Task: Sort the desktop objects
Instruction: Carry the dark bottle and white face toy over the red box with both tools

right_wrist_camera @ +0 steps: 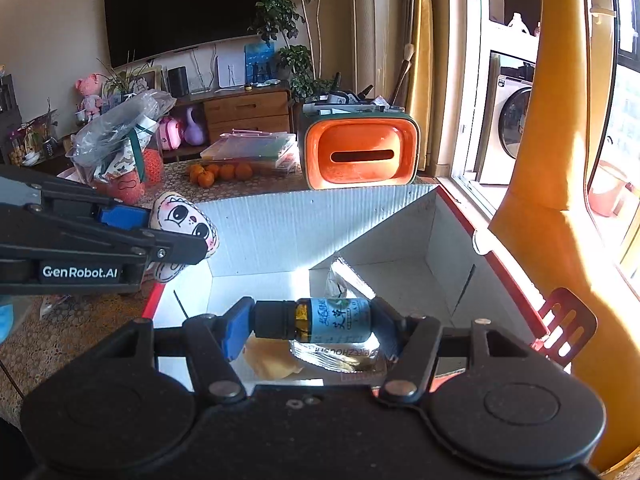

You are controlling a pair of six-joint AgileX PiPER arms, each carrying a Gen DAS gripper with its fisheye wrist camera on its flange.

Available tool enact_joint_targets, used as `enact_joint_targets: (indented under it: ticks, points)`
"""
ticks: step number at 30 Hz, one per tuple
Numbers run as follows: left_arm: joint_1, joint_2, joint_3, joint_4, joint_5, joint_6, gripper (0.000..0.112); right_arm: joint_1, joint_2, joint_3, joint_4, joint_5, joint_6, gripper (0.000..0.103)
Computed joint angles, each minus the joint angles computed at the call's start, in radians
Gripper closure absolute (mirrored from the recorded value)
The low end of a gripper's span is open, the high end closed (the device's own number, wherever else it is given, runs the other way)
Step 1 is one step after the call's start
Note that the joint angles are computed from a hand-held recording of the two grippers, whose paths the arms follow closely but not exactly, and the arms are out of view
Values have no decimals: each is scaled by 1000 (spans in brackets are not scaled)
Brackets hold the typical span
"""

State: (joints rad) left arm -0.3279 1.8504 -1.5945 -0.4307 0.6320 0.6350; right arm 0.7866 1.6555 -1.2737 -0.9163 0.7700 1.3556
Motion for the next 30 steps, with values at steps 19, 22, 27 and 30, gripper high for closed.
enact_joint_targets:
  ticks: [19, 22, 27, 30]
  points:
    - [-103, 327, -451, 357, 248, -284, 81, -233, 118, -102, 205, -54, -231, 41]
    - [-117, 365, -509, 392, 301, -289, 81, -271, 139, -130, 286, -59, -295, 41]
    - [-131, 397, -552, 410, 346, -281, 81, -289, 165, -154, 357, -53, -359, 41]
    - [-138, 415, -575, 415, 372, -272, 81, -291, 166, -158, 369, -51, -381, 41]
